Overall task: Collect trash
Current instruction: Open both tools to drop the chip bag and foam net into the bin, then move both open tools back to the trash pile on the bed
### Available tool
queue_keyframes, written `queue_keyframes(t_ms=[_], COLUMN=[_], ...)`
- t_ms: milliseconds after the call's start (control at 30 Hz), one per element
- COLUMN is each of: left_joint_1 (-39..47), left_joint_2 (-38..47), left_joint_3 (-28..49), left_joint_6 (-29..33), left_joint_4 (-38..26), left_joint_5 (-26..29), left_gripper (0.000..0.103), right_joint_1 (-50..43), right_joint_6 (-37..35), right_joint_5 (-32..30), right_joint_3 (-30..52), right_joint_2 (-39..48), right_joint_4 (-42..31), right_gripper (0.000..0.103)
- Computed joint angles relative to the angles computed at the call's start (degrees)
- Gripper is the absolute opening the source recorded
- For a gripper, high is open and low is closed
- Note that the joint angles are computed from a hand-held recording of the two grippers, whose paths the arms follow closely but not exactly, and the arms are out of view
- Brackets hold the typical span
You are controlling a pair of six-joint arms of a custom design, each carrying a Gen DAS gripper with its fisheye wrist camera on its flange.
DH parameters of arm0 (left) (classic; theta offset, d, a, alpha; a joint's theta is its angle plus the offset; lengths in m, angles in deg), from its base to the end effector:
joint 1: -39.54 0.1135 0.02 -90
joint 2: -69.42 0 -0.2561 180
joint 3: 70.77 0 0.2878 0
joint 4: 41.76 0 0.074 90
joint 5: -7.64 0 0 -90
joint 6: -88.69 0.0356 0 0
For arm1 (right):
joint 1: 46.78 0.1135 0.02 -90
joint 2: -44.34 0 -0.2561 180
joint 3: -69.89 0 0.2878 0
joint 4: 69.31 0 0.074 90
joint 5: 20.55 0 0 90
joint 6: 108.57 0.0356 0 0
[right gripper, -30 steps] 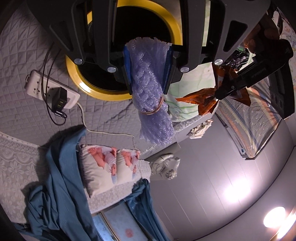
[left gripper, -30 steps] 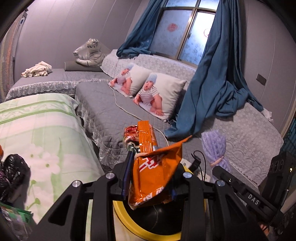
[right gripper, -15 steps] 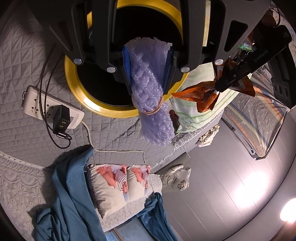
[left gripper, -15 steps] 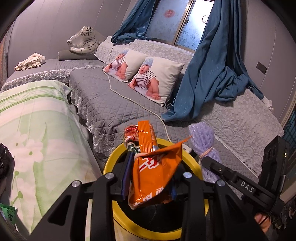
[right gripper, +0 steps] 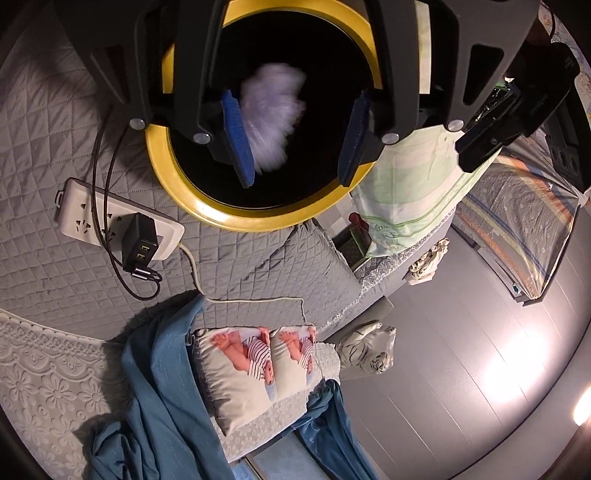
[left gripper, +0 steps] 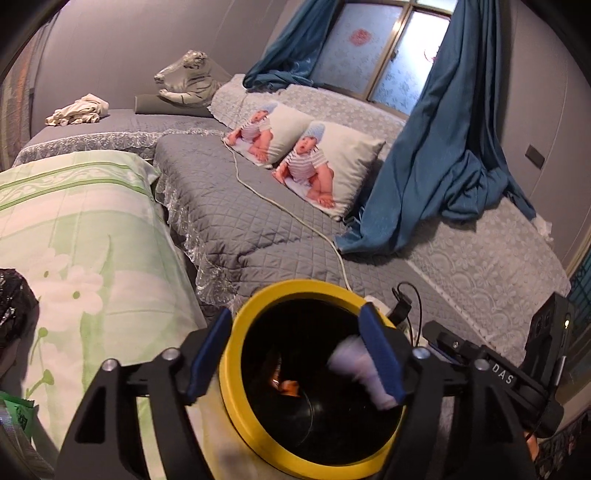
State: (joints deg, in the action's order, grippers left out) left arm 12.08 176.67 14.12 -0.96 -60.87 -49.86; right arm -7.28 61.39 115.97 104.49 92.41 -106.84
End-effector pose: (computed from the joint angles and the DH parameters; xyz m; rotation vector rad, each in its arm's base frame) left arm 0.3817 -0.2199 0.1797 0.8447 2.1564 -0.8932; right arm 0.1636 0.1014 0.1604 1.0342 1.8745 0.1887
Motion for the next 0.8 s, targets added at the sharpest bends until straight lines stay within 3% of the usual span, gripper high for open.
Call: queue_keyframes(t_ms=[333,500,800], left_joint_1=[6.4,11.89,24.01], left_joint_2=[-6.64,-10.68,-13.47], left_joint_3=[-2.23,-3.76,-3.34], left_joint_6=[-2.54,-3.62,-3.07], left_joint_4=[2.88,4.75,5.09], left_joint_5=[1.21,1.29,2.16], left_gripper=[0.071,0.073,0.085], right_joint_1=[5.83,7.79,8.32], right_joint_6=[-3.06,-10.61,-27.22], right_joint_5=[6.47,7.26,1.34], right_joint_3=[6.05,11.15,23.17], right_joint_2=[2.2,7.76,22.66], right_joint_4=[-2.26,2.51,14.78], right_gripper=[0.046,0.05,0.059])
